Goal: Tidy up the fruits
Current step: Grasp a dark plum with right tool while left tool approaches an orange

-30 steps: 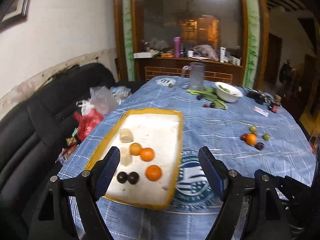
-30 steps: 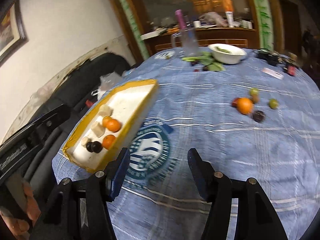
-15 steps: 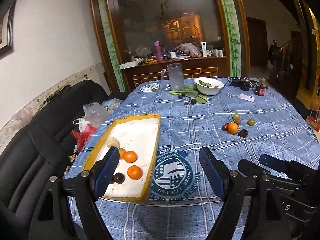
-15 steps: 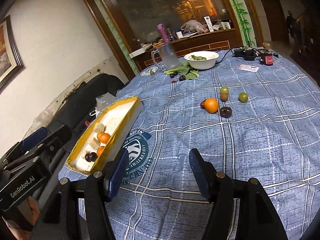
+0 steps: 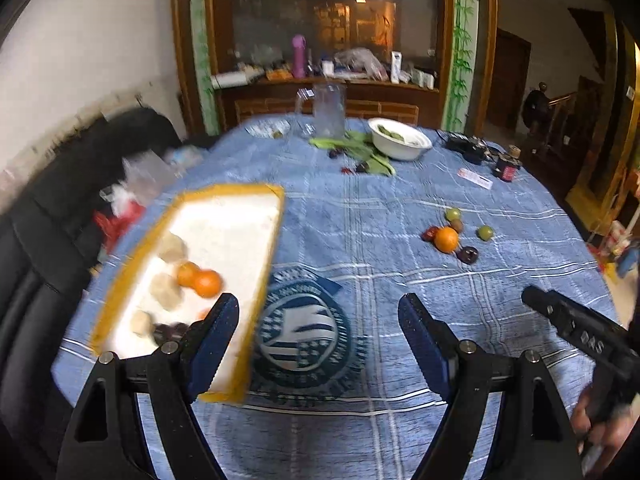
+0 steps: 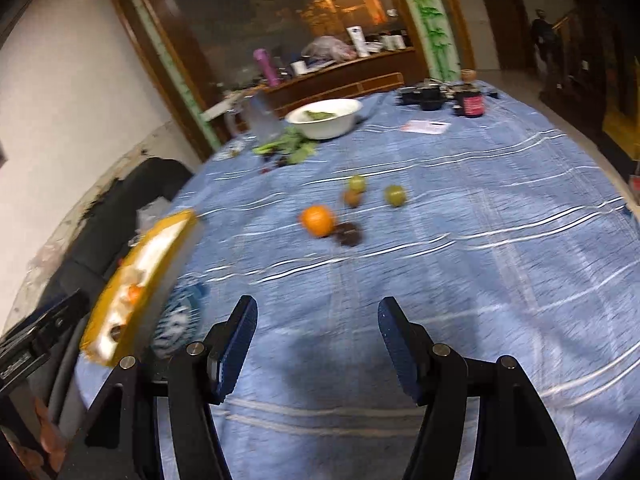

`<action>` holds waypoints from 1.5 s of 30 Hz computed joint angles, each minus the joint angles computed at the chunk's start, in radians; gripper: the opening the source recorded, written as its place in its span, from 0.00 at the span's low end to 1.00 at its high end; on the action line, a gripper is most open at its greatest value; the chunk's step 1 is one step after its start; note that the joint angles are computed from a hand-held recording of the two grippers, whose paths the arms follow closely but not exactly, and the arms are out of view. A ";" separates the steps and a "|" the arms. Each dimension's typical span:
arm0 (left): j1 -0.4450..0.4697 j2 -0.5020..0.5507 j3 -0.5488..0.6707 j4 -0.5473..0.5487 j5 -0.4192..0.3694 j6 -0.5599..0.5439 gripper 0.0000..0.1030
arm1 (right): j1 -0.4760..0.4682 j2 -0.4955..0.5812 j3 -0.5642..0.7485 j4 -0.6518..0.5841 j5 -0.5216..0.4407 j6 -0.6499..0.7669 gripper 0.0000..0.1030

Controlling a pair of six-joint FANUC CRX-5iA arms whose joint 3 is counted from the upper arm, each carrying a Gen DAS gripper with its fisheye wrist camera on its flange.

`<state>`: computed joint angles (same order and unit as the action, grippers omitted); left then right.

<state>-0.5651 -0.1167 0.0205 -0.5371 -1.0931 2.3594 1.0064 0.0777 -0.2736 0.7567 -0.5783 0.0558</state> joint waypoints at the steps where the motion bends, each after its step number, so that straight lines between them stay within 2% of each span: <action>1: 0.023 0.006 -0.007 0.034 0.024 -0.019 0.79 | -0.014 0.015 0.027 -0.038 -0.021 0.050 0.65; 5: 0.073 0.029 -0.021 0.110 0.102 -0.071 0.79 | -0.059 0.090 0.147 -0.171 -0.071 0.236 0.64; 8: 0.113 0.048 -0.032 0.184 0.173 -0.138 0.79 | -0.089 0.175 0.260 -0.240 -0.126 0.373 0.58; 9: 0.130 0.054 -0.040 0.220 0.200 -0.167 0.77 | -0.094 0.198 0.292 -0.264 -0.138 0.408 0.58; 10: 0.145 0.064 -0.044 0.255 0.223 -0.199 0.70 | -0.105 0.231 0.341 -0.308 -0.157 0.465 0.57; 12: 0.156 0.096 -0.026 0.288 0.226 -0.234 0.62 | -0.119 0.280 0.406 -0.355 -0.183 0.525 0.55; 15: 0.181 0.142 -0.012 0.354 0.248 -0.275 0.62 | -0.133 0.341 0.487 -0.432 -0.205 0.623 0.54; 17: 0.203 0.169 -0.013 0.420 0.274 -0.311 0.62 | -0.138 0.361 0.508 -0.449 -0.206 0.651 0.47; 18: 0.214 0.183 -0.015 0.458 0.289 -0.331 0.62 | -0.138 0.364 0.505 -0.443 -0.197 0.652 0.45; 20: 0.228 0.218 -0.008 0.519 0.311 -0.366 0.62 | -0.143 0.359 0.487 -0.447 -0.156 0.664 0.30; 22: 0.229 0.254 0.011 0.549 0.321 -0.386 0.62 | -0.149 0.347 0.470 -0.461 -0.133 0.664 0.27; 24: 0.227 0.287 0.030 0.574 0.332 -0.404 0.62 | -0.158 0.337 0.462 -0.491 -0.119 0.667 0.26; 32: 0.193 0.422 0.142 0.627 0.370 -0.477 0.61 | -0.191 0.271 0.373 -0.424 -0.063 0.482 0.26; 36: 0.162 0.500 0.250 0.582 0.355 -0.527 0.61 | -0.218 0.245 0.339 -0.413 -0.039 0.399 0.26; 40: 0.143 0.587 0.367 0.527 0.277 -0.595 0.61 | -0.229 0.237 0.324 -0.388 -0.031 0.349 0.26; 42: 0.149 0.600 0.367 0.548 0.275 -0.627 0.61 | -0.230 0.236 0.323 -0.384 -0.029 0.341 0.26; 44: 0.155 0.597 0.345 0.563 0.301 -0.655 0.58 | -0.231 0.235 0.323 -0.389 -0.025 0.350 0.26; 45: 0.154 0.595 0.346 0.550 0.300 -0.656 0.50 | -0.231 0.236 0.323 -0.387 -0.026 0.353 0.26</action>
<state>-0.4114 0.4786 0.3667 0.0128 -0.7930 1.7032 0.7754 0.3138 0.0495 0.3694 -0.6039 0.4087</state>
